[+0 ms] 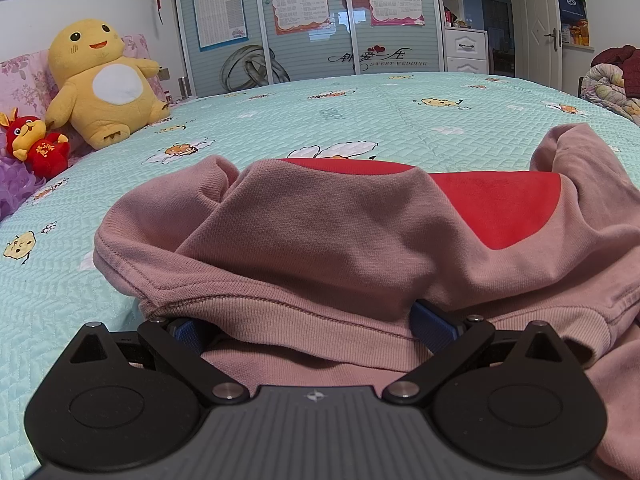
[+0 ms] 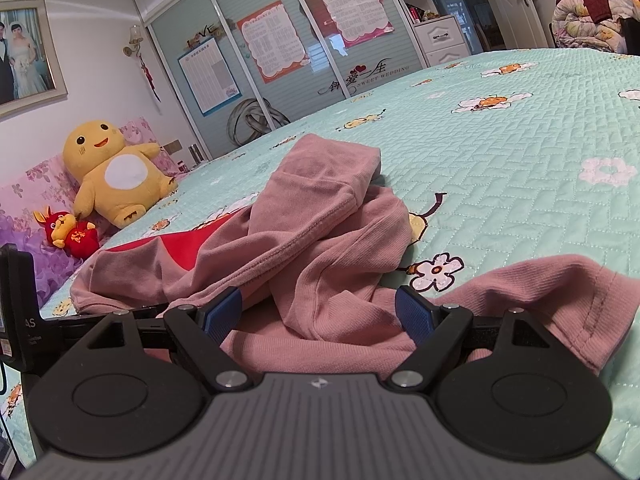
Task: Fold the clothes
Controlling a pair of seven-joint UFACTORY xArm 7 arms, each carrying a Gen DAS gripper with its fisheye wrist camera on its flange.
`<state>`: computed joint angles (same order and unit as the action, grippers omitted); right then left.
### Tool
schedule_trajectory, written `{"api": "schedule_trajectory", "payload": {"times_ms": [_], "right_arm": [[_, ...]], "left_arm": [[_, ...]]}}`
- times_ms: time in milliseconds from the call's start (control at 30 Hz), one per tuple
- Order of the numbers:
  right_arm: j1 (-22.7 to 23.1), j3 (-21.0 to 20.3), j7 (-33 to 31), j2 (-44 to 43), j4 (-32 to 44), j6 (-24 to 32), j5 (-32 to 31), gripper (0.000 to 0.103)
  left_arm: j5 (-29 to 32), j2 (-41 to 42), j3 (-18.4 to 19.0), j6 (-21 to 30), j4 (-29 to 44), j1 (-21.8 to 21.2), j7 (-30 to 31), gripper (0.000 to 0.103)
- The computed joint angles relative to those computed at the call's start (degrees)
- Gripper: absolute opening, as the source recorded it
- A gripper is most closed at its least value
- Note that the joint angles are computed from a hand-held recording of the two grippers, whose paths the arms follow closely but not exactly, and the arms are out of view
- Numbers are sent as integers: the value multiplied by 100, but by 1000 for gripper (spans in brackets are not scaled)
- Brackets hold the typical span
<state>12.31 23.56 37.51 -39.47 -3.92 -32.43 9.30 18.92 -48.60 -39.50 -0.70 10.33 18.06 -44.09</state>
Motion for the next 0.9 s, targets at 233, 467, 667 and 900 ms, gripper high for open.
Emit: {"api": "schedule_trajectory", "payload": {"times_ms": [233,467,667,900], "right_arm": [[-1,-27,2,0,11,10,-29,83],[58,-192,-27,64,-38,-137,-96,83],[82,-225,-50,95,-39,-177,-85,83],[107,-213,-53,117,-48,-225,-38,83]], "left_arm": [[8,11,12,-15,0,9,10,103],[7,18,20,-16,6,12,23,103],[1,25,15,-27,8,25,32,103],[-9,27,9,-33,7,29,39,103]]}}
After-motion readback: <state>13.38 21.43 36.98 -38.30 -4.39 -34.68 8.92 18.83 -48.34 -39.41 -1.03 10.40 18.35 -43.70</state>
